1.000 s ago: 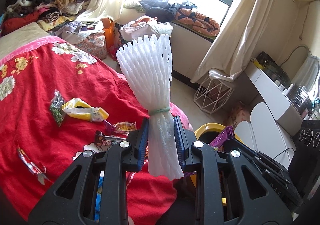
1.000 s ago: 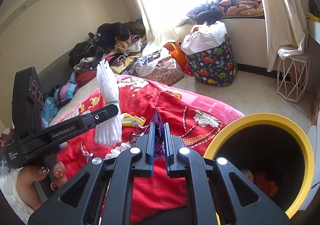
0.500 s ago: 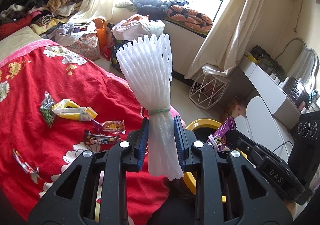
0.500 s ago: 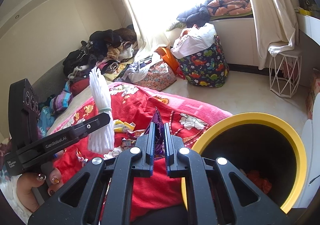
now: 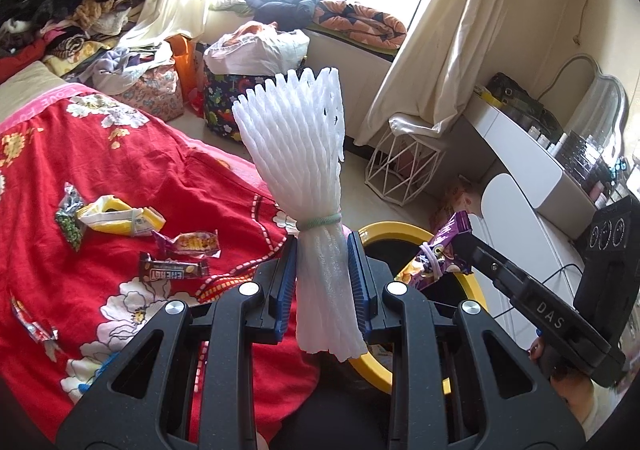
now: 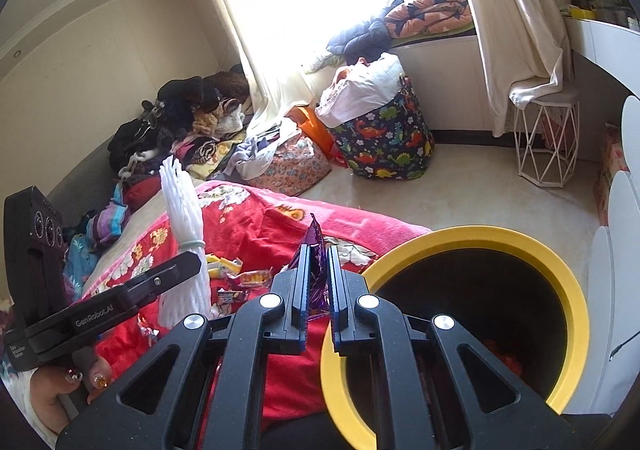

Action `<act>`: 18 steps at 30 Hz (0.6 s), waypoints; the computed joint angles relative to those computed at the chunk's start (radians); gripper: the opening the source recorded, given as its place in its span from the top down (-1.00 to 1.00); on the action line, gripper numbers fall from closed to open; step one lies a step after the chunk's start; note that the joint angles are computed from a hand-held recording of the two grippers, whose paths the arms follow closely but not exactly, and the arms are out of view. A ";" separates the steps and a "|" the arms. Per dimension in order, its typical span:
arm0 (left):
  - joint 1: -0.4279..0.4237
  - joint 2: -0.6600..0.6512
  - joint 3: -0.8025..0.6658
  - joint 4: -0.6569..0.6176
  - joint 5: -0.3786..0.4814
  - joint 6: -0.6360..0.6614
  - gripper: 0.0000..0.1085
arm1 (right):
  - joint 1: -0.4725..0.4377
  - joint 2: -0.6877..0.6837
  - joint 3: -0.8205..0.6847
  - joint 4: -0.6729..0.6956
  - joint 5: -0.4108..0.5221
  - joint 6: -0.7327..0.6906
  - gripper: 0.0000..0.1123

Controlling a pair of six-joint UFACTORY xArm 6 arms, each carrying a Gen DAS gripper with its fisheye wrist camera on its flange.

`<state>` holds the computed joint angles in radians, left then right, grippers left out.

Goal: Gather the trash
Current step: 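Carry the fork bundle with the left tool over the bin while the right tool carries the purple wrapper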

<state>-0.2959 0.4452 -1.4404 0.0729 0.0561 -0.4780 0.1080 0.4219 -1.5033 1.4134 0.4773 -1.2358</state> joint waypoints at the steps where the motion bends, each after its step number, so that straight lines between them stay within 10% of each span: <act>1: -0.004 0.003 -0.004 -0.003 0.003 0.004 0.65 | -0.003 -0.001 0.002 0.003 -0.001 -0.001 0.85; 18: -0.068 0.058 -0.085 -0.089 0.067 0.119 0.65 | -0.037 0.000 0.019 0.068 -0.069 -0.026 0.85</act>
